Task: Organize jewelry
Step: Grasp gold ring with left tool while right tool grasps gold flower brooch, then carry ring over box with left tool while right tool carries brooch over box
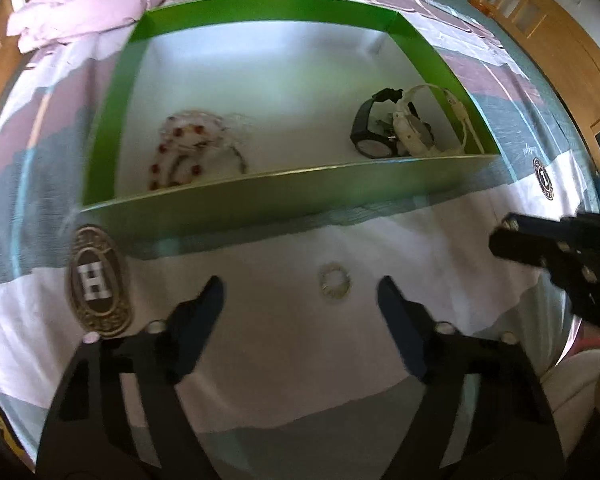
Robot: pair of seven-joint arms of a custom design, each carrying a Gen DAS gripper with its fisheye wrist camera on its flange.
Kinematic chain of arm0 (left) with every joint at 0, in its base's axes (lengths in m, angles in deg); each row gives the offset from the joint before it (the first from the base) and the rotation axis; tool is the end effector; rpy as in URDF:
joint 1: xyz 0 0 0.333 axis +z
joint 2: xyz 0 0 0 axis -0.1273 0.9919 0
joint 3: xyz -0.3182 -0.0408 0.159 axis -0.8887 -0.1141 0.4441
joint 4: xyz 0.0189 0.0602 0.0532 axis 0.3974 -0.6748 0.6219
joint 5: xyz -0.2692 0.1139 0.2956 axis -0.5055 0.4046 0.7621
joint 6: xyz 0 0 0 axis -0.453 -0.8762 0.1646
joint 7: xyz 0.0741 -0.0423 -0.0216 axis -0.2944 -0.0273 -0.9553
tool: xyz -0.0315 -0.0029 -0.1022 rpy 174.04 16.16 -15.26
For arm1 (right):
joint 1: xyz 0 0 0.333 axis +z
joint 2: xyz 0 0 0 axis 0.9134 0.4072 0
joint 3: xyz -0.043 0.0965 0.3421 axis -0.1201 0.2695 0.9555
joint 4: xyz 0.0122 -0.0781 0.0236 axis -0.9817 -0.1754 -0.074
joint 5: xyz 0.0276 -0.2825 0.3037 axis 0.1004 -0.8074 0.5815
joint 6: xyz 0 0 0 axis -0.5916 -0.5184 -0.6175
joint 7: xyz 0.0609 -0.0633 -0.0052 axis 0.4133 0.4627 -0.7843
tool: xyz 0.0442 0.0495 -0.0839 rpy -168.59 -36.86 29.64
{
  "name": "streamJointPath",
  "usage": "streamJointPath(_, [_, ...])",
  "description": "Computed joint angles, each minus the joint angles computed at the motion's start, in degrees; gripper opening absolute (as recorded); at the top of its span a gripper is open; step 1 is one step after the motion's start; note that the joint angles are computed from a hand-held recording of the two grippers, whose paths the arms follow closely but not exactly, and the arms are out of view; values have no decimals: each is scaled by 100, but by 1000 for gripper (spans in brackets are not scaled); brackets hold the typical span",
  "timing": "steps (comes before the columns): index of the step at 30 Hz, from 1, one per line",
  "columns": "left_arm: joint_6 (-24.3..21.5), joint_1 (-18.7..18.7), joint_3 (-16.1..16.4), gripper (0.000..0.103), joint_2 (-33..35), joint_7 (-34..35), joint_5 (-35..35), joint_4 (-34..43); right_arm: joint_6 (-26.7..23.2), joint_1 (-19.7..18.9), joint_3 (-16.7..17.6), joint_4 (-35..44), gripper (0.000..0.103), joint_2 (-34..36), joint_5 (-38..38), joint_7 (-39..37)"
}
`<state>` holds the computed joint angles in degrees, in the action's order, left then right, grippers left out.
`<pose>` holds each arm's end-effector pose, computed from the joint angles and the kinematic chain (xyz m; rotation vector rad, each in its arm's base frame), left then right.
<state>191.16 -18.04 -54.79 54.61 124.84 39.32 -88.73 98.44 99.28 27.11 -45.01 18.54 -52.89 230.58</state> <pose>0.4900 -0.1995 0.4739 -1.5460 2.6556 -0.5540 0.4254 0.4356 0.5030 -1.8204 2.1198 -0.0994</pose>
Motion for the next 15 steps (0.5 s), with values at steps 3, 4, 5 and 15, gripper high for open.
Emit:
streamJointPath(3, [-217,-41,-26,57,202,15,-45,147,154,-15,-6,-111,23,-42,241,-158])
streamJointPath(4, [-223,-47,-66,56,258,-69,68,159,166,-27,-15,-152,23,-72,291,-188])
streamJointPath(5, [-210,-60,-102,52,285,-145,174,151,160,-35,-20,-165,23,-72,307,-177])
streamJointPath(15, [194,-266,-304,21,432,-722,1184,63,148,-79,-32,-255,22,-112,451,-121])
